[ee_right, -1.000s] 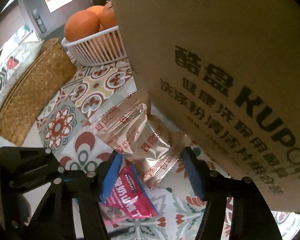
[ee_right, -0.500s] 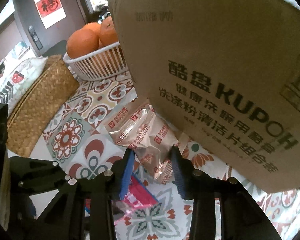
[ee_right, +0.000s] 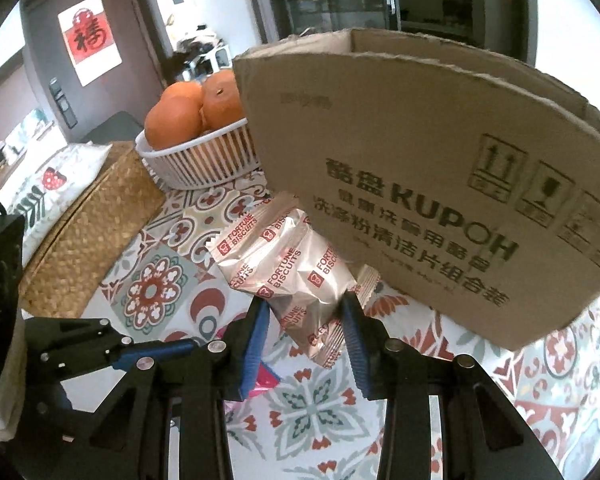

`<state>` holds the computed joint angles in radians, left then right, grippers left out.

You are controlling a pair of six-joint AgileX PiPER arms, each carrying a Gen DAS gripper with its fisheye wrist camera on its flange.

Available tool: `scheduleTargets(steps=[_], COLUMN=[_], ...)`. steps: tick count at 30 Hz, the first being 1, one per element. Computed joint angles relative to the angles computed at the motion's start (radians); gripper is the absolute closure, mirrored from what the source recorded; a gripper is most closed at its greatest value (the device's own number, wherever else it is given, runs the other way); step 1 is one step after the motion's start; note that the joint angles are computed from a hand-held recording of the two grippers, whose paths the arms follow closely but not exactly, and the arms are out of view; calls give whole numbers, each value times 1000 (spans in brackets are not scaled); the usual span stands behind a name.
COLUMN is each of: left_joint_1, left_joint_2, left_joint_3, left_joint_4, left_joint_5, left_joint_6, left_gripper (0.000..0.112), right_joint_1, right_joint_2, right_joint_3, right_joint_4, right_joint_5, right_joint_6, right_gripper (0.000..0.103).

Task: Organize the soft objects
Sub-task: 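Close the left tool on the red snack packet while the right tool grasps the biscuit packet, then lift the snack packet and biscuit packet and carry both over the box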

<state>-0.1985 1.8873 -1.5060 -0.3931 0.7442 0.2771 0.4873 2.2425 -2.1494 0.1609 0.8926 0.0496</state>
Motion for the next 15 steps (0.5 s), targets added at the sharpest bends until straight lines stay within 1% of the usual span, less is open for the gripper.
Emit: scheduleTargets(steps=[2,4,6,8,9,15], left_joint_1=[-24,-31,-38,-53,-54,-53], left_joint_2=[-17,-12,-25,-72,-77,-78], left_joint_3=[3,3,18,55,58,74], left_joint_4=[18,25,46,79,80,78], left_joint_5=[13,2,-18,-35,-36,-48], left_joint_6=[-34,-43,-59,-93,-93,-90], left_gripper=[81,81,84,88,89,90], right_joint_1=[1,1,8,17,18,27], right_joint_2=[-24,-51,-70,-97,-112,-183], right_joint_3=[37,84,115,158,183,300], right_joint_4=[-9,-10,-33,-72,-81,-113], right_joint_5=[-19,-45,-62,-85,-101,-165], right_joint_6=[25,39,70,117,136,217], right_gripper=[65,65,65,65,65,65])
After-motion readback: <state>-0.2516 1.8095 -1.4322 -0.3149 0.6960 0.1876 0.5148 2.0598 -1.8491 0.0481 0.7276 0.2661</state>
